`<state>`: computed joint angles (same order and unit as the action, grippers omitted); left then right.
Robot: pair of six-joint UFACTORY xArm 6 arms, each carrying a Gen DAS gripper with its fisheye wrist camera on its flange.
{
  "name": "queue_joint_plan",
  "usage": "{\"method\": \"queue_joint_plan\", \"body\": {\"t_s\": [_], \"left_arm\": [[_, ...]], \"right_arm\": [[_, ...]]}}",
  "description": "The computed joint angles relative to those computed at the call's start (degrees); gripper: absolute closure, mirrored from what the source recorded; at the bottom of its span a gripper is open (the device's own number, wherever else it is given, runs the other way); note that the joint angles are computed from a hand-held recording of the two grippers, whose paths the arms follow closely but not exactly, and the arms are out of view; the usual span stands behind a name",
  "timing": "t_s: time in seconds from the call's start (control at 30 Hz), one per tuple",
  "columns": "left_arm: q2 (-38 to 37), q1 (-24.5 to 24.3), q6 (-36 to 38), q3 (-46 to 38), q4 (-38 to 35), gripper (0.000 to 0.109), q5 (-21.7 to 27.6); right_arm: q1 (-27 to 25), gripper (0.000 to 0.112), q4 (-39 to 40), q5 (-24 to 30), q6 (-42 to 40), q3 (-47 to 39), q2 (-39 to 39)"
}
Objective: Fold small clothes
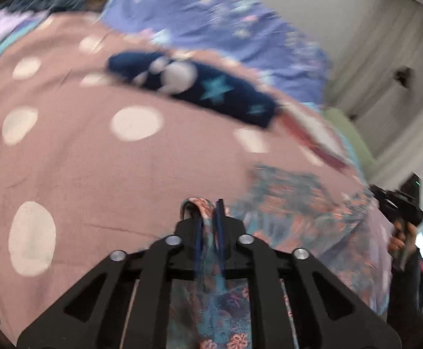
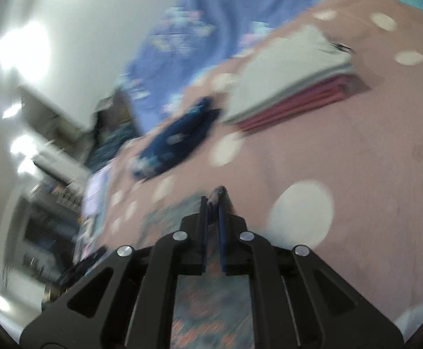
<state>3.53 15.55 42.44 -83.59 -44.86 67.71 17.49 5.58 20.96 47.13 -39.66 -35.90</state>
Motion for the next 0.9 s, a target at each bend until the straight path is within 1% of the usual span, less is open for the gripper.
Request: {"method": "queue_joint_plan", "body": {"t_s": [0.03, 0.07, 0.1, 0.13, 0.17, 0.2, 0.23, 0.3, 0.37, 0.4, 0.43, 0.47, 0.53, 0.57, 0.6, 0.63, 0.7, 0.73, 0.77, 0.8, 0.83, 0.87, 0.9], "left_arm": [[0.6, -0.6, -1.6, 0.1, 1.5, 0.07, -1.3], [0.3, -1.5, -3.6, 1.5, 3.7, 0.062, -4.4], [-0.1, -1.5, -3.4, 2.4, 3.7, 0.055, -5.4], [-0.3, -1.1, -1.9, 2.9, 2.8, 0.053, -5.1], [-0.5, -0.6, -0.5, 3.1, 2.2, 0.051, -4.3], [-0.9, -0.2, 0.9, 3.5, 2.6, 0.047, -4.3], [-1.3, -0.2, 1.6, 3.8, 3.3, 0.046, -5.0], [-1.0, 0.6, 2.9, 3.0, 2.6, 0.046, -4.7], [-0.8, 1.5, 4.3, 2.2, 0.0, 0.046, -3.1], [-1.2, 2.1, 6.3, 2.1, -1.7, 0.046, -1.5], [-1.9, 2.2, 7.7, 2.5, -1.8, 0.046, -0.6], [-2.8, 1.9, 8.7, 3.4, -1.3, 0.046, -0.5], [-5.7, 0.4, 13.6, 6.3, 2.2, 0.045, -0.4], [-7.1, -0.8, 16.0, 8.1, 4.3, 0.043, -1.5], [-8.7, -2.4, 17.9, 10.5, 6.9, 0.038, -4.6], [-10.5, -4.8, 19.4, 13.6, 11.1, 0.037, -10.1], [-11.3, -8.4, 18.8, 16.8, 17.7, 0.037, -18.9], [-10.3, -9.3, 17.5, 16.2, 18.7, 0.037, -20.8], [-8.9, -10.0, 15.7, 14.8, 19.1, 0.037, -22.3], [-6.8, -10.9, 12.3, 12.8, 20.7, 0.037, -25.5], [-4.4, -11.8, 7.5, 10.9, 23.9, 0.037, -30.1], [-1.6, -12.1, 1.7, 7.9, 27.5, 0.037, -32.8], [0.6, -11.9, -2.4, 5.0, 28.8, 0.037, -33.0]], "right_arm": [[-1.2, 0.098, -2.1, 1.4, 2.9, -0.9, 1.7], [-1.6, 0.097, -2.1, 1.6, 3.4, -0.8, 2.3], [-1.4, 0.09, 0.2, -0.2, 1.6, 0.3, 2.5], [-0.7, 0.085, 3.7, -2.2, -2.5, 1.6, 2.1], [-0.2, 0.073, 4.7, -2.7, -5.1, 2.3, 1.7], [0.0, 0.071, 3.4, -2.3, -5.6, 2.7, 1.5], [0.0, 0.071, 1.0, -1.1, -5.5, 2.7, 1.5], [0.1, 0.071, -1.9, 2.0, -6.5, 1.7, 2.2], [0.3, 0.071, -0.3, 2.8, -9.3, 1.1, 3.0], [0.4, 0.071, 0.6, 3.2, -10.6, 0.5, 4.0], [0.6, 0.07, 0.3, 3.4, -10.7, 0.0, 4.8], [0.6, 0.067, 0.0, 3.8, -11.0, -0.6, 5.7], [0.7, 0.064, -1.0, 4.3, -11.2, -1.4, 7.1], [0.8, 0.062, -1.6, 4.0, -11.3, -1.5, 7.5], [0.9, 0.06, -1.8, 3.6, -11.4, -1.4, 7.7], [0.9, 0.06, -1.8, 3.1, -11.6, -1.5, 8.1], [0.5, 0.06, -1.3, 2.5, -11.8, -2.1, 9.1], [0.3, 0.06, -1.1, 2.4, -11.8, -2.4, 9.5], [0.2, 0.06, -1.2, 2.6, -11.8, -2.7, 9.8], [0.1, 0.06, -1.6, 3.1, -11.5, -3.3, 10.2], [0.0, 0.06, -2.0, 3.5, -11.2, -4.0, 10.8], [0.0, 0.06, -2.3, 4.2, -11.1, -4.7, 11.3], [-0.1, 0.06, -2.4, 4.6, -11.2, -5.0, 11.4]]}}
